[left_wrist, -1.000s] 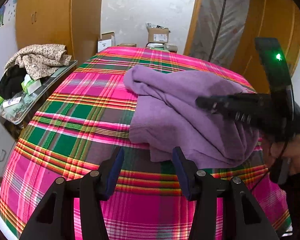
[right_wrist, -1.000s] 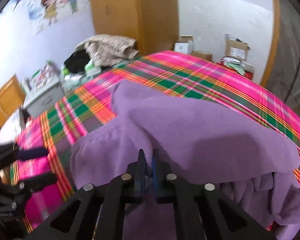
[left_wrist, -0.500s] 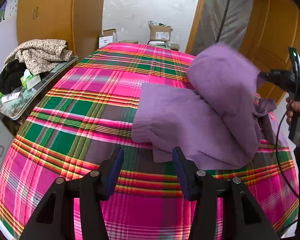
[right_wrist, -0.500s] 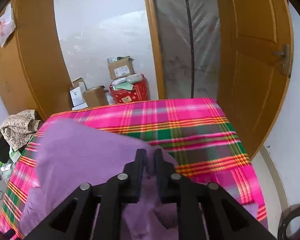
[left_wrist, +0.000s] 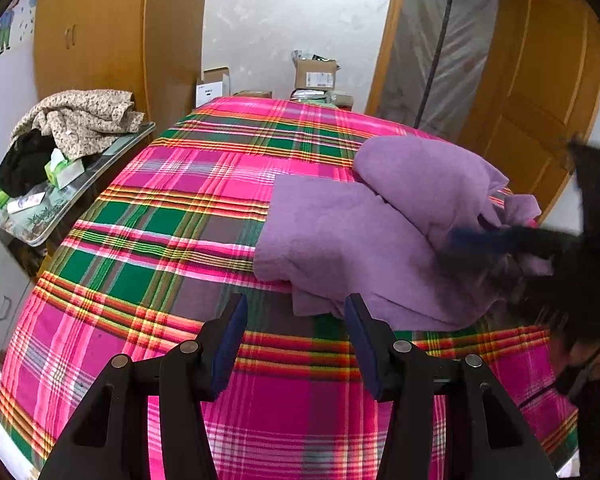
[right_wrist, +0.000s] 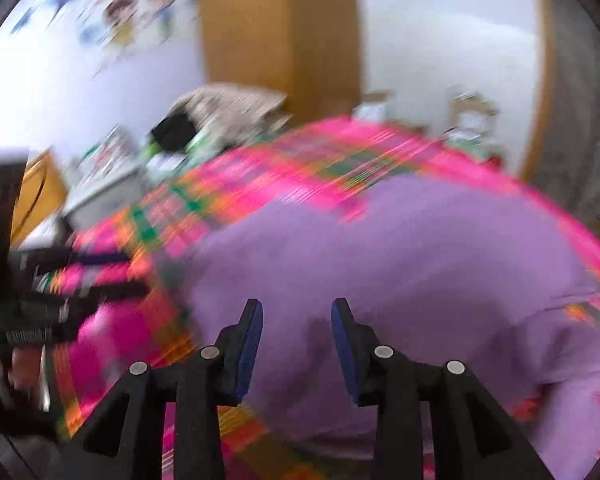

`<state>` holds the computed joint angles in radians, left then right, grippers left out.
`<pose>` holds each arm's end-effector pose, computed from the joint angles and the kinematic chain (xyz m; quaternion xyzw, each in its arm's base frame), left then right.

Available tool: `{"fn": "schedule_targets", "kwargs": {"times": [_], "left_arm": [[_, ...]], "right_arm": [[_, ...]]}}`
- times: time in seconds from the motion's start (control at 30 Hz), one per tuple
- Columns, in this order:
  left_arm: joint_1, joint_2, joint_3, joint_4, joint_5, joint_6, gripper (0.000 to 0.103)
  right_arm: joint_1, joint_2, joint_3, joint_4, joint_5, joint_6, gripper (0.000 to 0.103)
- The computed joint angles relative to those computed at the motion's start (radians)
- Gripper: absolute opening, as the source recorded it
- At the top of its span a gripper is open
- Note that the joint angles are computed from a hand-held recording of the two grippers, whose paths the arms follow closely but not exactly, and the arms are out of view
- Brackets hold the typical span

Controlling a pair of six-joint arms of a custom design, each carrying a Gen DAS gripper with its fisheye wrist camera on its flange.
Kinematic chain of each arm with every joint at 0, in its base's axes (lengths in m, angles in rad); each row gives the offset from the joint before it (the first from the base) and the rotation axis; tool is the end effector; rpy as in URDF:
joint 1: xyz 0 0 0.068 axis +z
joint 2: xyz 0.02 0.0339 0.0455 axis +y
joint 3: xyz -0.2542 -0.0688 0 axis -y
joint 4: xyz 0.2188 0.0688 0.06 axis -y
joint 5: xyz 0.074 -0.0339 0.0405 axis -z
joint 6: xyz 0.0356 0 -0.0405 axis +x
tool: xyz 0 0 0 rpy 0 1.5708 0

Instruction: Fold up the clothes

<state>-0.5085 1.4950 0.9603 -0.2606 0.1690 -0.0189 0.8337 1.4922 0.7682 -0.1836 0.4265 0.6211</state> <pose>0.2556 -0.1493 0.2292 0.2545 0.8872 -0.1736 0.3434 0.1919 0.1894 0.1831 -0.0295 0.9262 0.0621 0.3707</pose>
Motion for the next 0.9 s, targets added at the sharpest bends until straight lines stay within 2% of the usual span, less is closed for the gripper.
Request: {"fn": "schedule_targets", "kwargs": {"times": [0.27, 0.3, 0.33, 0.37, 0.4, 0.63, 0.9], "left_arm": [[0.035, -0.018, -0.014, -0.002, 0.017, 0.006, 0.053], [0.038, -0.016, -0.014, -0.002, 0.019, 0.007, 0.053], [0.04, -0.014, -0.014, -0.002, 0.022, 0.008, 0.053], [0.041, -0.011, -0.013, -0.002, 0.024, 0.008, 0.053], [0.041, -0.007, -0.011, -0.002, 0.025, 0.009, 0.053], [0.043, 0.011, -0.009, 0.006, 0.033, 0.011, 0.053], [0.044, 0.039, 0.005, 0.008, 0.041, 0.013, 0.053]], "right_arm": [[-0.021, 0.149, 0.097, -0.016, -0.097, -0.05, 0.036], [-0.003, 0.145, 0.1, -0.03, -0.081, -0.04, 0.033], [0.003, 0.138, 0.097, -0.032, -0.074, -0.04, 0.017], [0.006, 0.13, 0.096, -0.04, -0.065, -0.037, 0.007], [0.007, 0.125, 0.097, -0.046, -0.054, -0.031, 0.003], [-0.01, 0.024, 0.074, -0.034, 0.012, -0.036, 0.002], [-0.129, -0.053, 0.15, -0.05, 0.032, -0.13, 0.002]]}}
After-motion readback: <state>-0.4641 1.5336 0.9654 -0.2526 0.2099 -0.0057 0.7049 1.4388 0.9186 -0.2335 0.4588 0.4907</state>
